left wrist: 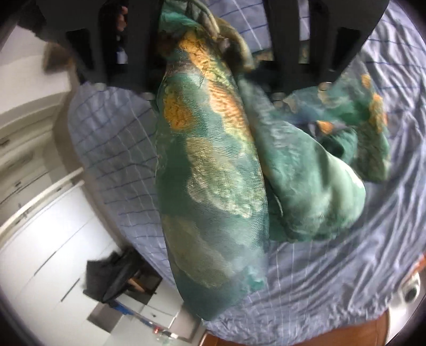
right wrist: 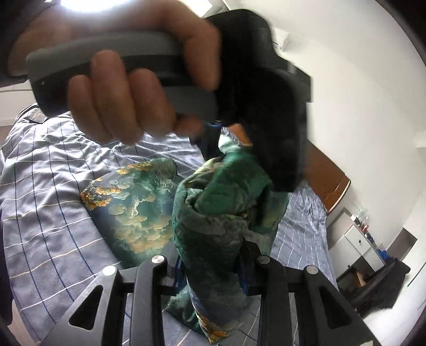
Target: Fold large clothes
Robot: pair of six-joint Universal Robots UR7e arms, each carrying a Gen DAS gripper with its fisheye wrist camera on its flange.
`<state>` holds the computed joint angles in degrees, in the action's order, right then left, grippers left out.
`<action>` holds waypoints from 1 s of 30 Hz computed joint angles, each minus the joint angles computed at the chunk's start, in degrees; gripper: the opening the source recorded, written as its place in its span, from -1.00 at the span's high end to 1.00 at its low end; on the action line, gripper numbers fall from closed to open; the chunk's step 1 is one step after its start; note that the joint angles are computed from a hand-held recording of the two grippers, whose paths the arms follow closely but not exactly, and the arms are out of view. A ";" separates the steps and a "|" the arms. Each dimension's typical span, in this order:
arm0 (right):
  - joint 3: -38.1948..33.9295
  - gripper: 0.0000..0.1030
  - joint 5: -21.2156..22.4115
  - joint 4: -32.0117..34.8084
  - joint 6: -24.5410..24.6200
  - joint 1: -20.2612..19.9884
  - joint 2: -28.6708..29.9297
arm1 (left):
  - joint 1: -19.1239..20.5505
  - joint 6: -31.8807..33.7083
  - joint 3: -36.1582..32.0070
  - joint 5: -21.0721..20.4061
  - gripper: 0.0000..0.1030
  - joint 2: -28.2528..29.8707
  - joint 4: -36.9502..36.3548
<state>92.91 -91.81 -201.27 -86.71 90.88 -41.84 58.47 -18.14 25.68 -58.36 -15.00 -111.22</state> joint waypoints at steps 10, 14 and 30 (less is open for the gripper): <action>-2.40 -0.18 4.17 30.90 20.24 -0.82 -10.98 | 2.89 2.61 15.22 3.14 0.35 -10.40 -9.51; -8.65 0.25 1.61 32.65 25.57 -0.83 -7.83 | 4.78 0.74 22.17 4.68 0.34 -14.46 -13.04; -37.70 0.80 -9.18 57.95 41.55 -1.02 11.64 | 11.24 -3.75 34.06 0.85 0.18 -18.67 -25.31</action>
<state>55.22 -100.99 -143.32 -45.16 89.86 -30.20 69.71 -21.89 59.74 -57.51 -33.67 -136.53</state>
